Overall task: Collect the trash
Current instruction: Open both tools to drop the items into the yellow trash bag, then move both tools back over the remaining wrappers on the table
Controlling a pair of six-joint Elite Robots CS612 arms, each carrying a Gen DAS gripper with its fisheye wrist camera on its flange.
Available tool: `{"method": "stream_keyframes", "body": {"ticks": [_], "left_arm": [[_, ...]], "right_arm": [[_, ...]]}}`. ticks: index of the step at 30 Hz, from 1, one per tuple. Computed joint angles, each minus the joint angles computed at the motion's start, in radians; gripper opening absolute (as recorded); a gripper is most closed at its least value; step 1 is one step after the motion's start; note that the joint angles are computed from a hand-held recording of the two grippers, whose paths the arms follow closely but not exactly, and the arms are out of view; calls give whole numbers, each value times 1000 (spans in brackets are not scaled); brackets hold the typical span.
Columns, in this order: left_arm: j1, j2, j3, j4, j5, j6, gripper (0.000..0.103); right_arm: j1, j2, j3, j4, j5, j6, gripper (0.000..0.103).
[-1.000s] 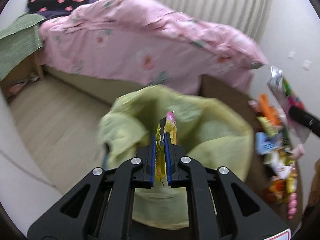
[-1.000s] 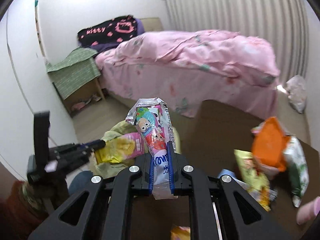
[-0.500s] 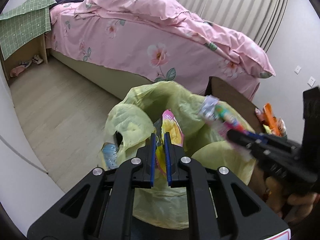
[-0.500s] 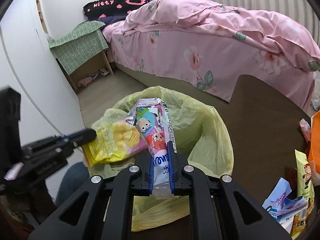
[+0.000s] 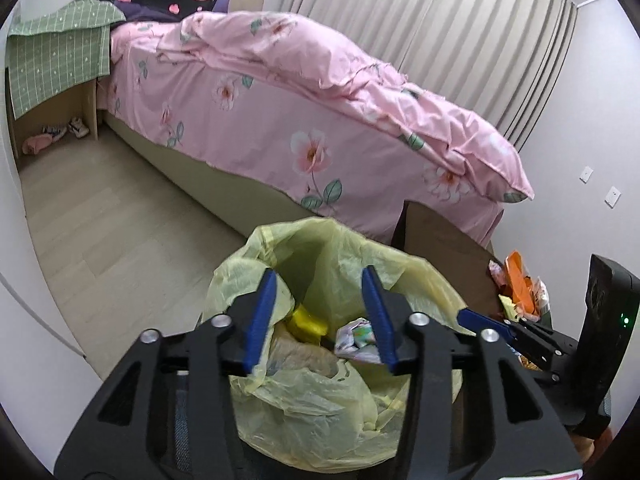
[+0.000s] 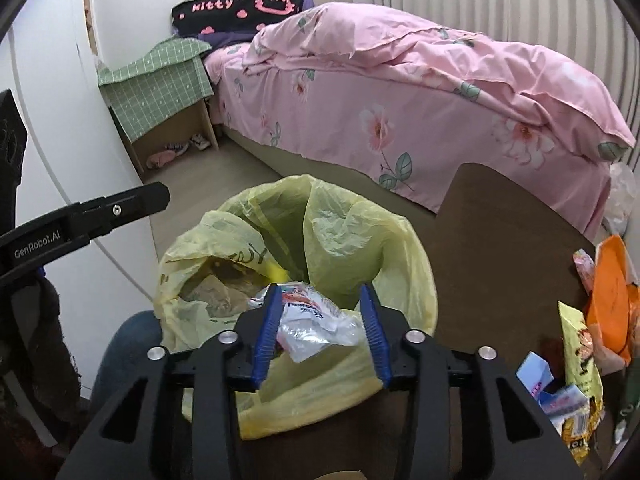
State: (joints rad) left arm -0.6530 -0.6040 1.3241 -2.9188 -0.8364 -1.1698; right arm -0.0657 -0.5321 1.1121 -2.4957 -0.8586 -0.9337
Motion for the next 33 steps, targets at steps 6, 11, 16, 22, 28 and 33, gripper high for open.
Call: {"method": "stream_keyframes", "body": {"ticks": [6, 11, 16, 22, 28, 33], "left_arm": [[-14, 4, -13, -50, 4, 67, 52], [-25, 29, -62, -78, -42, 150, 52], [-37, 79, -153, -86, -132, 275, 52], [-45, 149, -281, -72, -296, 451, 52], [-52, 211, -401, 45, -392, 537, 52], [-53, 239, -452, 142, -442, 544, 52]], "right_arm": [[-42, -28, 52, -114, 20, 47, 41], [-96, -43, 90, -252, 24, 121, 44], [-152, -41, 90, -317, 3, 207, 46], [-200, -29, 89, -355, -26, 274, 54], [-237, -9, 96, -369, 13, 349, 62], [-236, -24, 138, -344, -66, 267, 62]]}}
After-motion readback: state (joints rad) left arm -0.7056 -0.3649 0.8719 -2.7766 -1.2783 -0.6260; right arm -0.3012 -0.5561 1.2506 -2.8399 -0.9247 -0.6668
